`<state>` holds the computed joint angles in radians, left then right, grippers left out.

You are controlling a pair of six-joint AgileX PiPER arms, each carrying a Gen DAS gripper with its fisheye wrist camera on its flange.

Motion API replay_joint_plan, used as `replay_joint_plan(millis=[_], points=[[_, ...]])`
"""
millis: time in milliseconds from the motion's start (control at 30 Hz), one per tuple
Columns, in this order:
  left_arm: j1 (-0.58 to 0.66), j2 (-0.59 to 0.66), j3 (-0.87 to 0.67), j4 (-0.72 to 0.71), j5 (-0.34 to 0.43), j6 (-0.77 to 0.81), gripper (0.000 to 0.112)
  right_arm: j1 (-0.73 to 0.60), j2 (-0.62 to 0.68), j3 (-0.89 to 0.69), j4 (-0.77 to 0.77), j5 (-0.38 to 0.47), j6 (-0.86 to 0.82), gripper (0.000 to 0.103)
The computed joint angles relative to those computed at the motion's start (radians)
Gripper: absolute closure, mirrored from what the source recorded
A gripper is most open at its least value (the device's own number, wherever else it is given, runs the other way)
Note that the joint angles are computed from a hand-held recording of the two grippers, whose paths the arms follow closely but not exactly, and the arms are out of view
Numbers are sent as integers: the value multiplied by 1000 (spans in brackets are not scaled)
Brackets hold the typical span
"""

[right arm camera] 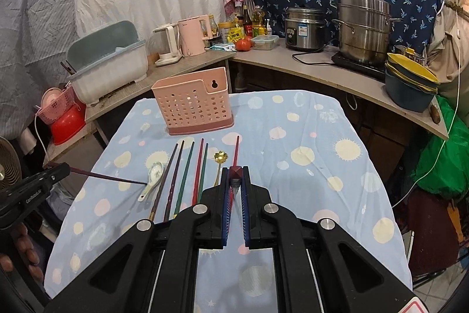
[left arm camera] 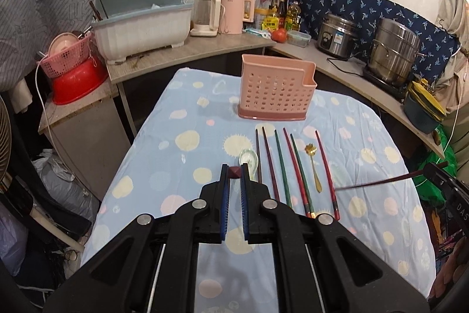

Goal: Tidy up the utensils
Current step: 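Lift the dark brown chopstick with the right tool toward the pink holder, then lower the chopstick into the pink holder and open the right tool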

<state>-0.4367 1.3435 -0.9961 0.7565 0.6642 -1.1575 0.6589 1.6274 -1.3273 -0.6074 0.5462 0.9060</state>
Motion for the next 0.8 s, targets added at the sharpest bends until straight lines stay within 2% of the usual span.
replay_joint_plan(millis=[133,267,567,700,800], points=[[4,5,-44,-5,22,28,106,-9,-4,-35,10,8,-27,96],[19,19,-98,-29,24,76,106,-31,11,-100,87,19,-123,96],[78,92,-262,-92,30,211,106,-77,116,-334,251,77,-323,96],[126,152,-387,-163,33,314,106,-112,220,-531,375,139,-449,96],[165,222,-525,-219,49,400,106,-138,339,-764,446,233,-527,96]])
